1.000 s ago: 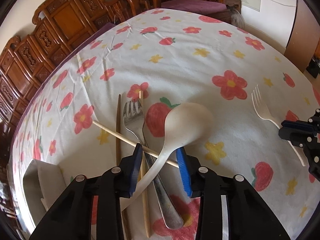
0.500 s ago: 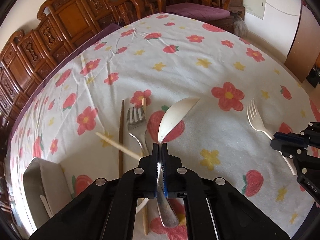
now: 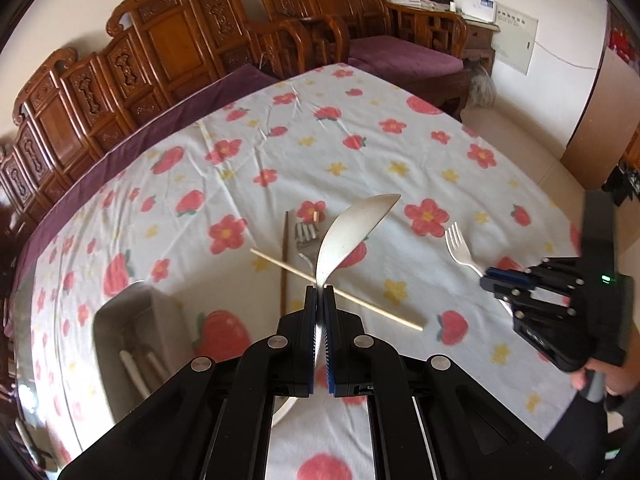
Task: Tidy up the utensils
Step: 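Carry the steel knife and white fork over the steel tray with both tools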
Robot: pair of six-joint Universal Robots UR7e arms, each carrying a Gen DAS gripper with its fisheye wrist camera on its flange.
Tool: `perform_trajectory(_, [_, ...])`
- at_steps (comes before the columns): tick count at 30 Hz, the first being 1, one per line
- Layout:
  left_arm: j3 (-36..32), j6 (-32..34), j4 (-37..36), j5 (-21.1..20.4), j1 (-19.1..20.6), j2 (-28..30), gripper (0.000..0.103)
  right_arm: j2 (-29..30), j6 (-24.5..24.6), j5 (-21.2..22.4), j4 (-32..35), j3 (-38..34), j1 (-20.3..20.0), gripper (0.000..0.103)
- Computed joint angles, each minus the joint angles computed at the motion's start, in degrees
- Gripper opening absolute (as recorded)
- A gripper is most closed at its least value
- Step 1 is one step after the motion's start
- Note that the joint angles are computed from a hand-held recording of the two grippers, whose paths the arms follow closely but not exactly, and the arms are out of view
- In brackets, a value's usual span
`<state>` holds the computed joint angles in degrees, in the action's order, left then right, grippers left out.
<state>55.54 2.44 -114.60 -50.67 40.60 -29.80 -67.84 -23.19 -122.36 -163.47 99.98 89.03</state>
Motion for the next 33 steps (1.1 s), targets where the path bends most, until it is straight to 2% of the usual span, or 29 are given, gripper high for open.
perform_trajectory(8, [-0.05,-0.25,2.51,0.39,0.11,-3.91,0.003,0.34,-2.24,-1.37,-1.92,0.61,0.45,0.009])
perform_trajectory(14, [1.16,-1.30,3.08,0.85,1.04,-6.79,0.003,0.04,-0.07,-0.88,0.35,-0.05,0.60,0.008])
perform_trajectory(17, [1.59,-1.72,2.65,1.06,1.55,-7.94,0.003,0.48,-1.59,-1.87,0.67,-1.01,2.33,0.008])
perform_trajectory(22, [3.21,-2.40,1.40,0.89,2.62,-9.94,0.003,1.51,-1.46,-1.24,2.39,-3.42,5.40,0.008])
perform_trajectory(33, [5.80,-5.42,-0.89,-0.24,5.64,-13.04,0.003,7.11,1.80,3.00,7.41,-10.49,13.08,0.008])
